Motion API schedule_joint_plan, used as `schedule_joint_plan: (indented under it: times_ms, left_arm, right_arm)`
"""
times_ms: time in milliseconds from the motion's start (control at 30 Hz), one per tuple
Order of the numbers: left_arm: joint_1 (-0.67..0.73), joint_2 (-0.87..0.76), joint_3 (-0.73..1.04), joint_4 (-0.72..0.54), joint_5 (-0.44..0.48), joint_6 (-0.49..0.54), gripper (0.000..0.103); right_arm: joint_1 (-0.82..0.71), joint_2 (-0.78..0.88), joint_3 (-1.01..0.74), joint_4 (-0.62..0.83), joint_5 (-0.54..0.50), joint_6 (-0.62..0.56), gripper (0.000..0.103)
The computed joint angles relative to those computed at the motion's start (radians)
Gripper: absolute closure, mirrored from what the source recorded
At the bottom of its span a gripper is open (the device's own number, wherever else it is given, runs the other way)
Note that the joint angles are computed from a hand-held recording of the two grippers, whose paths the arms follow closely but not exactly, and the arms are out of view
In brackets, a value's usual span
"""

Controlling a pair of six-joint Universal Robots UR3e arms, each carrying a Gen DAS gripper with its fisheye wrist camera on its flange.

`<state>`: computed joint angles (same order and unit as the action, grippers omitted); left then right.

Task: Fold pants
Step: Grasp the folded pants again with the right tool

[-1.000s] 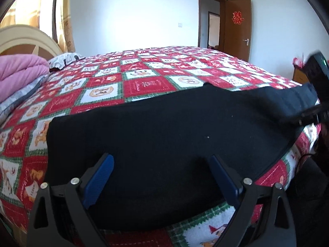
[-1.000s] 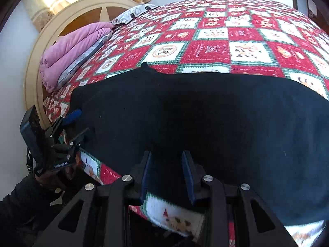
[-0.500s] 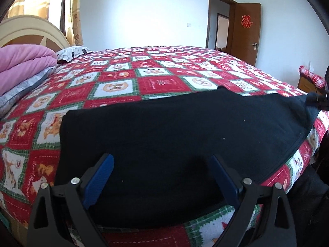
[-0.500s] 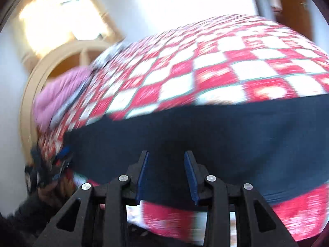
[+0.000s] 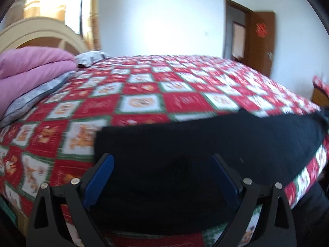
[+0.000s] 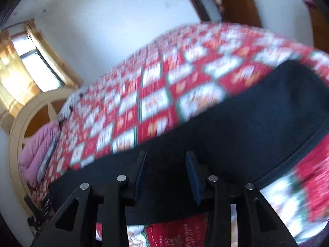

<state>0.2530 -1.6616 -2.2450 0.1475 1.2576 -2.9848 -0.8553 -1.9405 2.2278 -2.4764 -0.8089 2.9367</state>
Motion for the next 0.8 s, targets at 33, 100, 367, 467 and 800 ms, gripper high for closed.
schedule_joint_plan:
  times_ms: [33,100,367,467,800]
  left_arm:
    - [0.024,0.002,0.000,-0.003,-0.008,-0.019,0.003]
    - [0.061,-0.004,-0.013,0.008,-0.014,-0.047,0.003]
    - [0.101,-0.095,-0.022,0.029,-0.048,-0.090,0.002]
    - [0.083,-0.108,-0.025,0.055,-0.031,-0.074,0.000]
    - [0.097,-0.126,-0.035,0.085,-0.042,-0.068,0.000]
  right_arm:
    - [-0.048,-0.041,0.003,0.039,0.027,-0.025,0.063]
    - [-0.204,-0.145,-0.002,0.142,0.094,-0.061,0.063]
    - [-0.652,-0.184,-0.118,0.617,0.245,-0.186,0.063]
    - [-0.628,-0.152,-0.128,0.582,0.202,-0.154,0.063]
    - [-0.603,-0.121,-0.052,0.468,0.171,-0.130,0.062]
